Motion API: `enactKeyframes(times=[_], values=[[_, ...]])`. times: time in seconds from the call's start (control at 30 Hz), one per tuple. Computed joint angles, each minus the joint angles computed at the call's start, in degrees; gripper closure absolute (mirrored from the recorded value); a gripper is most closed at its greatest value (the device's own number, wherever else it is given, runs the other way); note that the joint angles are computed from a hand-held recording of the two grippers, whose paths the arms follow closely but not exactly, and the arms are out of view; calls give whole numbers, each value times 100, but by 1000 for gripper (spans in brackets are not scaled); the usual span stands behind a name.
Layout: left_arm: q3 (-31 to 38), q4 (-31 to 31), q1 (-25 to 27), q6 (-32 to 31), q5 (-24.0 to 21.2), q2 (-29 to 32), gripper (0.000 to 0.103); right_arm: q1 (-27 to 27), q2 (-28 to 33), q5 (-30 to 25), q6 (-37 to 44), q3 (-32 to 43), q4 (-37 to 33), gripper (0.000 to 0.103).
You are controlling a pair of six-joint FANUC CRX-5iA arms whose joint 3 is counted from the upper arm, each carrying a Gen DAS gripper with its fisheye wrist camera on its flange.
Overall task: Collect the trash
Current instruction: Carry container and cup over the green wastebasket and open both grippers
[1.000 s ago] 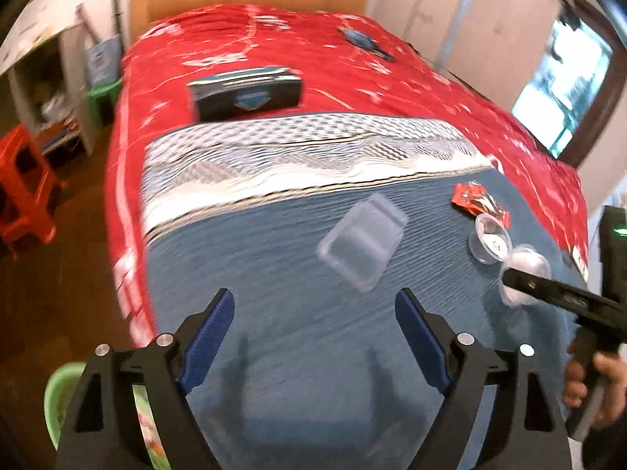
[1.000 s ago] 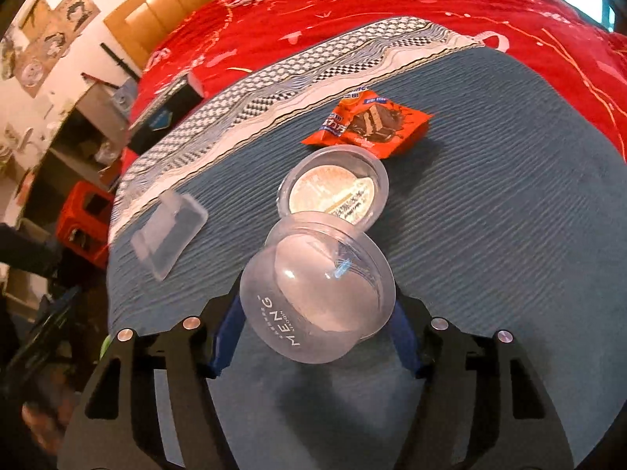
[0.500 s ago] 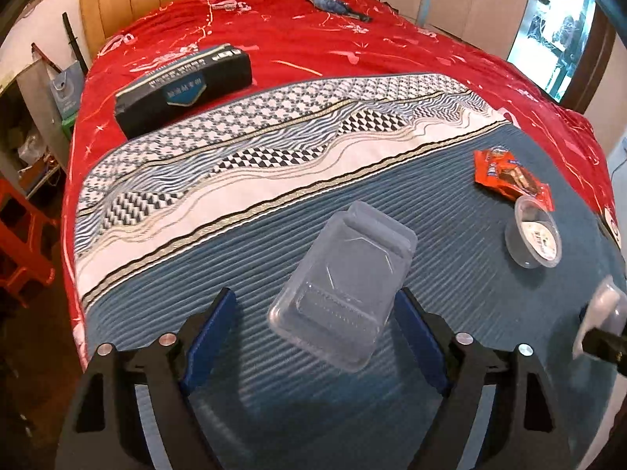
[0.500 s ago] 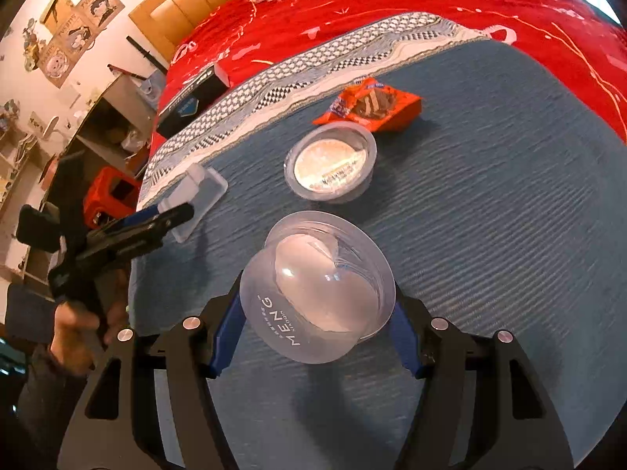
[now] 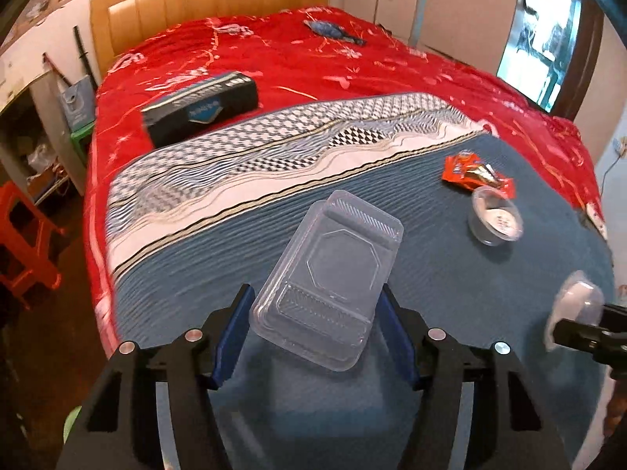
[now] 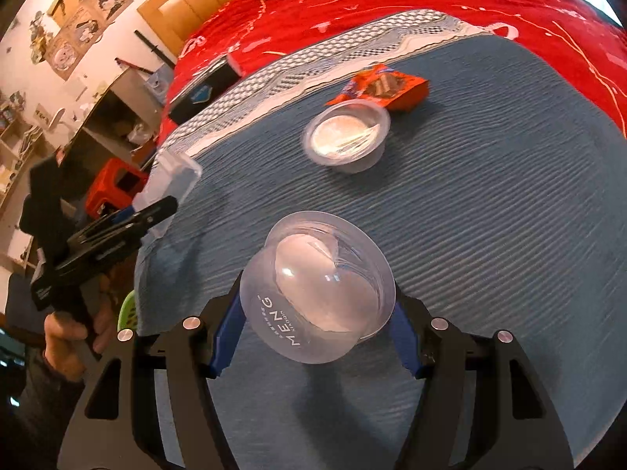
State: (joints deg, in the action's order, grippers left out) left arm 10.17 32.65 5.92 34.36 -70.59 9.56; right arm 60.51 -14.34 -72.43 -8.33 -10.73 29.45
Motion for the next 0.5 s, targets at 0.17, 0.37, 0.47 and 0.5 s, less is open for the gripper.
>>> enactKeyframes(times=[0.17, 0.37, 0.47, 0.5], values=[[-404, 208, 565, -260, -117, -506, 42, 210, 145, 98, -29, 142, 75, 38], [-948, 488, 1482, -618, -239, -1097, 42, 373, 447, 376, 146, 405, 48, 38], [-1130, 585, 2012, -685, -370, -1265, 42, 402, 675, 551, 402, 648, -26, 38], [-1162, 596, 2124, -698, -393, -1293, 42, 393, 721, 585, 472, 702, -44, 38]])
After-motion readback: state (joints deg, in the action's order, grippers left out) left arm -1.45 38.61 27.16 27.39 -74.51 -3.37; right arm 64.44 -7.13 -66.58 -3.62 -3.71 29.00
